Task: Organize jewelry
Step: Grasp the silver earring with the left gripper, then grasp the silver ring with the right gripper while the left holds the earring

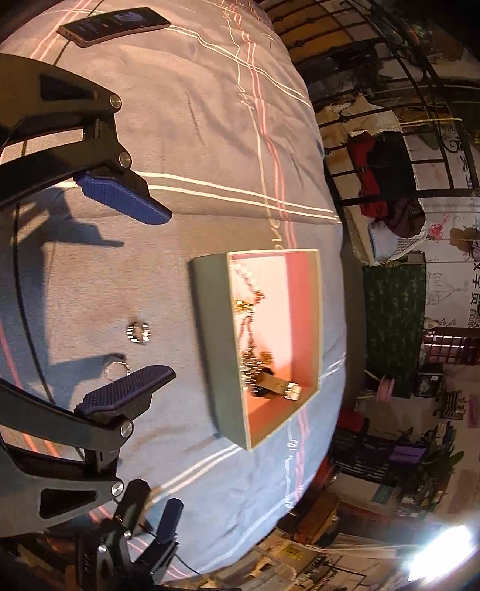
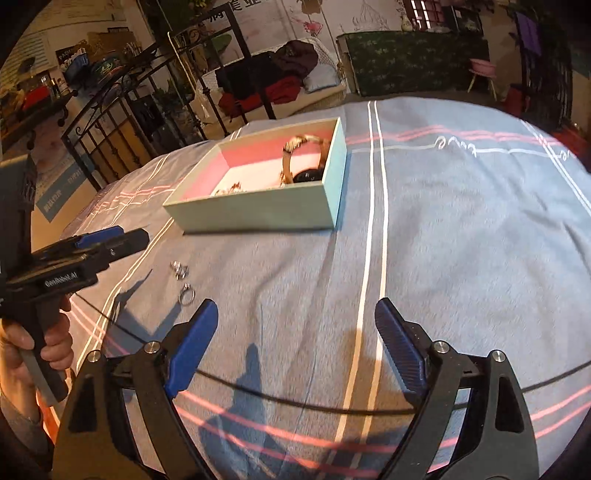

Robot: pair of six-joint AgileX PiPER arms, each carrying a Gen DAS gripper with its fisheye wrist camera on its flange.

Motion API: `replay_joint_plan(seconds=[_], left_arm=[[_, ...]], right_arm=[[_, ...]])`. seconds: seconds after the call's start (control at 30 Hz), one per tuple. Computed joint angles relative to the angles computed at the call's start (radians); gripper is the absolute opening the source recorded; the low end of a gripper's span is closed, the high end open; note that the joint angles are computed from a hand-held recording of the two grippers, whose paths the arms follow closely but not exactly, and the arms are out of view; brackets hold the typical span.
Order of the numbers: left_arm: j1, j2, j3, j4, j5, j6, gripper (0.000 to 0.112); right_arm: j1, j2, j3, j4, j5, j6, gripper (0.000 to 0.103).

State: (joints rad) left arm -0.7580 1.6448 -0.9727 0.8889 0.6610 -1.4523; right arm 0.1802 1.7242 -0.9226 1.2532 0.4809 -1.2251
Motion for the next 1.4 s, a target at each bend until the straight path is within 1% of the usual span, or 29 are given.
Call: replay_joint_plan(seconds=[0.07, 0.13, 0.23, 0.3, 0.37, 0.43, 0.47, 0.5, 0.53, 0.57, 0.67, 0.73, 0.8, 0.93, 1.07, 1.23, 1.33, 1.37, 1.4], left_arm=[[-0.010, 0.042, -0.004, -0.028, 0.000, 0.018, 0.069], [-0.019, 0.079, -0.017, -0.026, 0.014, 0.011, 0.064], [-0.005, 0.106, -0.027, -0.031, -0.018, 0.015, 0.061], [-0.010, 0.126, -0.044, -0.023, -0.009, 0.010, 0.058], [-0.013, 0.144, -0.056, -0.019, 0.008, 0.015, 0.052], [-0.007, 0.141, -0.044, -0.008, -0.012, -0.003, 0.041], [-0.003, 0.136, -0.036, -0.002, -0.022, -0.011, 0.039], [-0.001, 0.133, -0.028, 0.011, -0.029, -0.020, 0.031], [0.000, 0.135, -0.030, 0.019, -0.024, -0.029, 0.020], [0.003, 0.133, -0.025, 0.022, -0.023, -0.037, 0.017], [0.033, 0.102, 0.017, 0.038, -0.095, -0.081, 0.017], [0.040, 0.092, 0.032, 0.047, -0.115, -0.100, 0.017], [0.038, 0.087, 0.039, 0.052, -0.114, -0.110, 0.017], [0.037, 0.082, 0.045, 0.053, -0.116, -0.115, 0.017], [0.036, 0.083, 0.043, 0.049, -0.114, -0.111, 0.017], [0.040, 0.084, 0.033, 0.030, -0.104, -0.085, 0.017], [0.050, 0.076, 0.037, 0.013, -0.109, -0.074, 0.017], [0.049, 0.074, 0.037, 0.009, -0.105, -0.075, 0.017], [0.048, 0.071, 0.037, 0.005, -0.101, -0.070, 0.017]], right_arm=[[0.004, 0.025, 0.010, 0.027, -0.002, -0.023, 0.086], [-0.006, 0.037, 0.003, 0.048, 0.023, -0.037, 0.086], [-0.005, 0.045, 0.008, 0.071, 0.021, -0.054, 0.086], [0.004, 0.037, 0.012, 0.065, 0.010, -0.047, 0.086], [0.006, 0.036, 0.014, 0.060, 0.007, -0.050, 0.087], [0.004, 0.033, 0.016, 0.056, 0.010, -0.048, 0.088], [-0.002, 0.032, 0.011, 0.038, 0.018, -0.033, 0.088], [-0.002, 0.032, 0.012, 0.037, 0.018, -0.032, 0.088], [-0.001, 0.032, 0.012, 0.034, 0.015, -0.031, 0.088], [0.003, 0.031, 0.013, 0.032, 0.010, -0.030, 0.088], [0.010, 0.023, 0.019, 0.022, -0.005, -0.028, 0.088], [0.022, 0.021, 0.015, 0.002, -0.021, -0.007, 0.088], [0.036, 0.016, 0.016, -0.021, -0.040, 0.016, 0.088], [0.091, -0.001, 0.006, -0.152, -0.101, 0.134, 0.088], [0.141, 0.004, -0.017, -0.264, -0.112, 0.234, 0.088], [0.231, 0.036, -0.089, -0.475, -0.106, 0.408, 0.088], [0.312, 0.076, -0.159, -0.711, -0.111, 0.611, 0.088], [0.333, 0.086, -0.176, -0.754, -0.116, 0.650, 0.088], [0.352, 0.103, -0.205, -0.803, -0.102, 0.690, 0.088]])
